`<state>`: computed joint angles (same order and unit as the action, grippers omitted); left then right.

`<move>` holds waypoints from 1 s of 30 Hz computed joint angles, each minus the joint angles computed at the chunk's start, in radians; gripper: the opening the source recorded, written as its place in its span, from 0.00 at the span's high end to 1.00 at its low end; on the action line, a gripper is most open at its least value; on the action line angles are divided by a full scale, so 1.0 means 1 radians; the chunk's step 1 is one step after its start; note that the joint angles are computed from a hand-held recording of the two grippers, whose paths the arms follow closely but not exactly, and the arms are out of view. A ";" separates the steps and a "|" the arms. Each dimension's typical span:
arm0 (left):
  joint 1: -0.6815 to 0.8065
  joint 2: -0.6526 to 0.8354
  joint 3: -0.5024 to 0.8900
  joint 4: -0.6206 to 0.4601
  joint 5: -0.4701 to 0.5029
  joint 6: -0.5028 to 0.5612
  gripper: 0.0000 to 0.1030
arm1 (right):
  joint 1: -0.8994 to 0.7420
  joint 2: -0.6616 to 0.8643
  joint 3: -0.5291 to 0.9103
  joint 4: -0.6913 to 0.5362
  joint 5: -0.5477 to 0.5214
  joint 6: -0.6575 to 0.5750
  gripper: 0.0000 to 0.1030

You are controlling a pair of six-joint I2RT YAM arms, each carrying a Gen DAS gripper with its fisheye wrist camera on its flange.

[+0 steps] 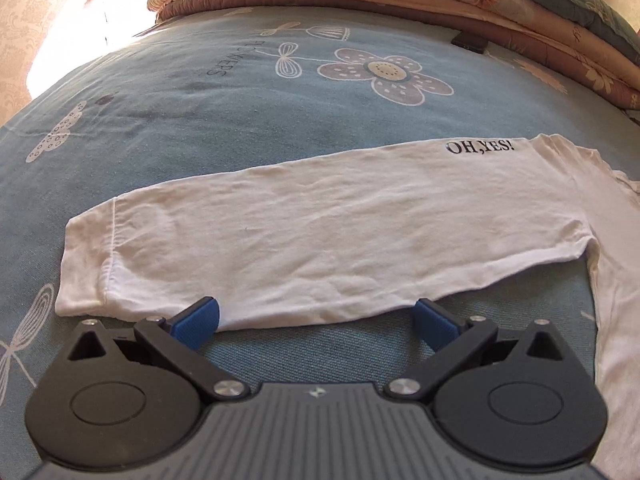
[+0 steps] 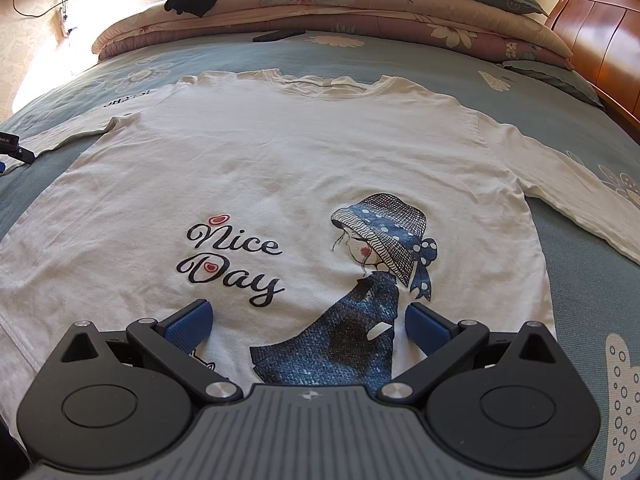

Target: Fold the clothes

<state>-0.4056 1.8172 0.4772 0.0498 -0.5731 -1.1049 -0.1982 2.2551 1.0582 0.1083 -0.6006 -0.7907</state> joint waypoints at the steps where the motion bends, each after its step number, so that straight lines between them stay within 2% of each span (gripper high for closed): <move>1: 0.012 -0.042 -0.018 0.010 -0.009 0.010 0.01 | 0.000 0.000 -0.001 0.002 0.000 0.001 0.00; 4: 0.067 -0.110 -0.069 0.091 -0.020 0.042 0.00 | 0.000 0.001 -0.002 0.005 -0.002 0.000 0.00; 9: 0.154 -0.021 -0.074 0.130 0.014 0.024 0.01 | -0.001 0.003 -0.001 0.008 -0.005 -0.001 0.00; 12: 0.150 0.008 -0.111 0.146 -0.005 -0.006 0.01 | -0.002 0.003 -0.001 0.008 -0.006 -0.002 0.00; 15: 0.168 -0.086 -0.189 0.190 -0.008 -0.031 0.01 | -0.002 0.004 -0.004 0.014 -0.008 -0.001 0.00; 18: 0.166 -0.192 -0.182 0.073 -0.052 -0.117 0.01 | 0.000 0.006 -0.004 0.021 -0.008 0.006 0.00; 23: -0.009 -0.224 -0.052 -0.094 -0.099 -0.130 0.01 | -0.003 0.010 -0.019 0.053 -0.018 0.013 0.00; 27: -0.190 -0.144 0.169 -0.258 -0.119 -0.117 0.01 | -0.005 0.012 -0.022 0.063 -0.022 0.018 0.00; 30: -0.307 -0.045 0.368 -0.345 -0.098 -0.106 0.01 | -0.004 0.007 -0.038 0.086 -0.019 0.029 0.00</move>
